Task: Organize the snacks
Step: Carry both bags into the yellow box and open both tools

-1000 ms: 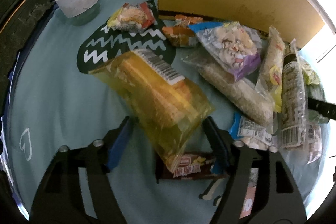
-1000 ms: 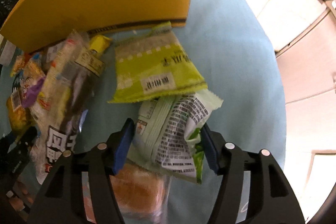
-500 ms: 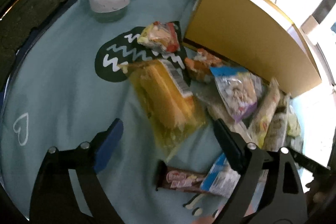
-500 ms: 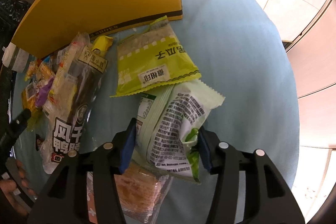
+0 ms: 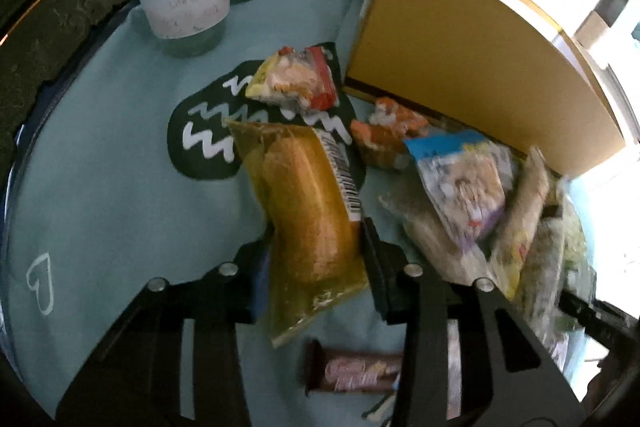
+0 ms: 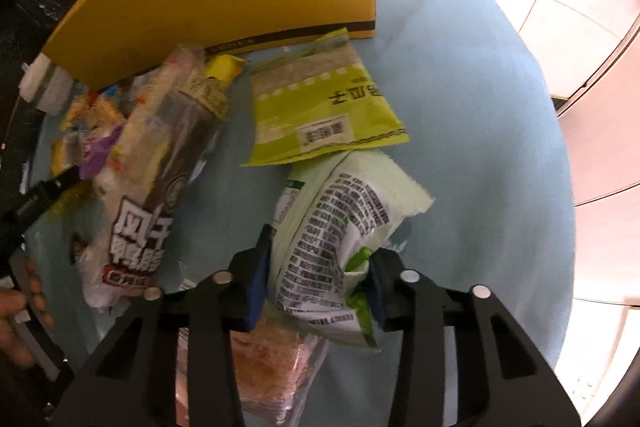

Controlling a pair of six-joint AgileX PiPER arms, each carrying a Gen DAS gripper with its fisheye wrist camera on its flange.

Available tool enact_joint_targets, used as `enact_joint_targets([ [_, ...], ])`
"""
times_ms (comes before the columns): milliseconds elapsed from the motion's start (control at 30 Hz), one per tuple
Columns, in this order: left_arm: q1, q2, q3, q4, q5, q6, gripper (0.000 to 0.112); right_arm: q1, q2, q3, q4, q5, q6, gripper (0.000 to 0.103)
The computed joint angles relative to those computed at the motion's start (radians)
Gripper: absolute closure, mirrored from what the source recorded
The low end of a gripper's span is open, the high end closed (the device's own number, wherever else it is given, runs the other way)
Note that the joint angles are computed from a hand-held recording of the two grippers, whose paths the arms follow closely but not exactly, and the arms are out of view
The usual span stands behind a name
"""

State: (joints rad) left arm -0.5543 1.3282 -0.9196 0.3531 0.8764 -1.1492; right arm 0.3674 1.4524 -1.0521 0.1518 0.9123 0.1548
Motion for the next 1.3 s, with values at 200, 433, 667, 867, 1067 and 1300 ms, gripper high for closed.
enact_joint_targets([
  [200, -0.159, -0.077, 0.042, 0.074, 0.075, -0.124, 0.072, -0.039, -0.052, 0.041, 0.050, -0.013, -0.033, 0.065],
  [433, -0.254, -0.108, -0.016, 0.141, 0.155, -0.188, 0.072, -0.032, -0.107, 0.003, 0.049, 0.004, -0.049, 0.069],
  [667, -0.247, -0.088, -0.032, 0.114, 0.171, -0.155, 0.072, -0.001, -0.067, -0.014, -0.085, 0.065, 0.049, 0.067],
  [867, -0.234, -0.087, -0.008, 0.078, 0.158, -0.133, 0.072, 0.061, -0.006, -0.036, -0.249, 0.088, 0.123, 0.043],
  [1067, -0.227, -0.086, -0.018, 0.066, 0.160, -0.104, 0.072, 0.137, 0.053, -0.041, -0.308, 0.108, 0.183, 0.038],
  [1300, -0.264, -0.080, -0.027, 0.098, 0.171, -0.106, 0.072, 0.125, -0.030, 0.055, -0.252, 0.002, 0.099, 0.069],
])
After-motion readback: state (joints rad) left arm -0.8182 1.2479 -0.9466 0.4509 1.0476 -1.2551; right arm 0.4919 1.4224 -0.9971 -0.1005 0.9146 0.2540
